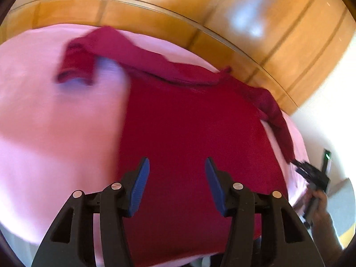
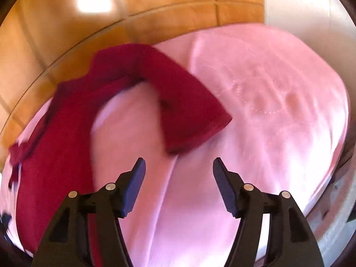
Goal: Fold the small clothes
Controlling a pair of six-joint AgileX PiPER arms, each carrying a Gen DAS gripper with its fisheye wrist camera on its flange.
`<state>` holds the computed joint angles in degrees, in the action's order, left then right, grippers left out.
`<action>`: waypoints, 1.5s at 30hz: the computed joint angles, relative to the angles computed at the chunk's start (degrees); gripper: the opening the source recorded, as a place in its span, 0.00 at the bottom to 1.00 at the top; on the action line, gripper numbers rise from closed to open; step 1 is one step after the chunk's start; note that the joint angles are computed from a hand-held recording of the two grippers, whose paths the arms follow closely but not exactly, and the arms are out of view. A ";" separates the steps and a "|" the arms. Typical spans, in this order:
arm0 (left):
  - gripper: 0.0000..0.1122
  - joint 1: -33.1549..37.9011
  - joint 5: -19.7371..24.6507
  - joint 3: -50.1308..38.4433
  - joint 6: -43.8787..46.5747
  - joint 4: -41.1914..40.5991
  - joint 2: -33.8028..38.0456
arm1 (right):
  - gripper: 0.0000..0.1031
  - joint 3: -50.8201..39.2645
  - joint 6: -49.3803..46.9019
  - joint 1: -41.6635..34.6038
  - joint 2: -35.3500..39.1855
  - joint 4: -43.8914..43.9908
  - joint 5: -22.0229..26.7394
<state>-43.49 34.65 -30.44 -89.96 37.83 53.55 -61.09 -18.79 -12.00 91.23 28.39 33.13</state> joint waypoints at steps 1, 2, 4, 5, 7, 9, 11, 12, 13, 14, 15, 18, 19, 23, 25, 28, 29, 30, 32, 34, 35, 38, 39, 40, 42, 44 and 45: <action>0.45 1.13 -2.81 -1.19 1.30 -0.41 3.46 | 0.61 -2.44 -1.71 -2.08 3.23 5.73 2.50; 0.45 1.87 -4.57 -1.30 3.00 -1.41 4.65 | 0.60 -4.44 -2.39 -3.72 6.13 10.84 3.90; 0.45 3.88 -9.40 -2.99 7.77 -4.24 9.38 | 0.26 -5.46 -4.65 -4.30 7.51 14.64 2.91; 0.45 4.01 -10.43 -3.84 8.73 -4.71 11.18 | 0.17 -7.24 -4.77 -4.36 8.44 14.72 3.89; 0.45 3.89 -11.79 -6.05 11.02 -5.81 15.64 | 0.07 -9.15 -1.56 -2.78 7.03 8.44 2.60; 0.45 4.32 -12.13 -8.02 15.43 -8.80 19.03 | 0.06 -10.20 -1.56 -2.78 4.40 5.50 2.87; 0.45 4.27 -11.68 -8.93 17.14 -9.89 21.25 | 0.06 -12.07 -1.89 -4.41 1.41 3.70 4.24; 0.45 4.61 -11.87 -8.78 18.41 -10.99 21.43 | 0.06 -14.18 -0.64 -5.03 1.00 1.75 4.84; 0.45 5.13 -12.14 -8.88 19.83 -12.15 21.79 | 0.06 -17.31 0.89 -6.10 1.38 -0.24 5.86; 0.45 5.26 -12.36 -8.83 20.25 -12.42 21.98 | 0.06 -19.51 1.86 -6.96 2.11 -1.45 6.63; 0.45 5.37 -12.18 -9.34 21.02 -12.87 22.44 | 0.06 -24.01 5.09 -7.74 4.24 -4.95 7.11; 0.45 6.01 -11.93 -9.62 23.33 -14.86 22.04 | 0.06 -35.43 12.51 -8.26 11.89 -12.37 10.13; 0.45 6.01 -12.02 -9.62 23.08 -14.97 21.93 | 0.06 -38.71 14.97 -7.91 14.43 -15.71 10.73; 0.45 7.45 -10.14 -8.81 20.97 -14.10 18.38 | 0.08 -54.19 23.15 -4.62 26.99 -27.85 18.02; 0.55 8.65 -7.87 -7.95 19.74 -12.75 15.65 | 0.29 -55.59 25.79 -3.34 29.86 -32.04 18.22; 0.60 10.66 -0.42 -5.65 14.75 -6.36 9.24 | 0.59 -48.06 28.93 -2.00 26.40 -32.82 12.86; 0.60 13.08 1.75 -4.80 16.33 -6.71 6.98 | 0.62 -43.41 29.88 -0.67 23.56 -34.28 10.19; 0.60 16.71 2.42 -4.93 18.78 -7.56 6.57 | 0.67 -40.12 29.46 0.41 21.50 -35.02 7.97; 0.60 21.71 6.34 -3.73 20.19 -6.50 3.59 | 0.70 -33.55 26.96 1.81 17.02 -33.88 3.63; 0.60 29.12 9.74 -2.91 23.43 -5.23 1.53 | 0.75 -25.17 23.90 5.30 10.61 -30.75 -0.08; 0.60 34.85 9.40 -2.39 27.31 -6.59 0.65 | 0.76 -22.99 21.99 7.08 8.71 -28.97 -0.84; 0.60 52.04 2.25 -0.30 41.97 -16.55 -1.60 | 0.78 -17.85 16.96 14.32 4.76 -23.63 -2.18; 0.60 56.64 -0.31 0.02 46.87 -20.24 -1.13 | 0.78 -16.42 15.31 17.61 4.10 -21.60 -2.30; 0.60 58.95 -2.52 0.43 49.47 -21.78 -0.48 | 0.78 -15.17 14.02 20.33 3.72 -19.68 -2.79; 0.60 57.67 -4.47 -0.02 47.80 -18.95 1.39 | 0.78 -14.49 11.55 25.54 4.55 -16.66 -2.25; 0.60 52.82 -6.29 -0.37 40.86 -10.68 5.00 | 0.78 -13.58 13.95 31.57 5.79 -19.06 -3.35; 0.60 49.97 -5.54 -0.57 36.71 -5.99 5.82 | 0.78 -13.92 13.42 33.24 6.79 -17.95 -2.70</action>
<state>6.48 29.11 -31.01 -53.25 31.84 59.37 -75.01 -5.38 21.24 98.02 10.45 30.43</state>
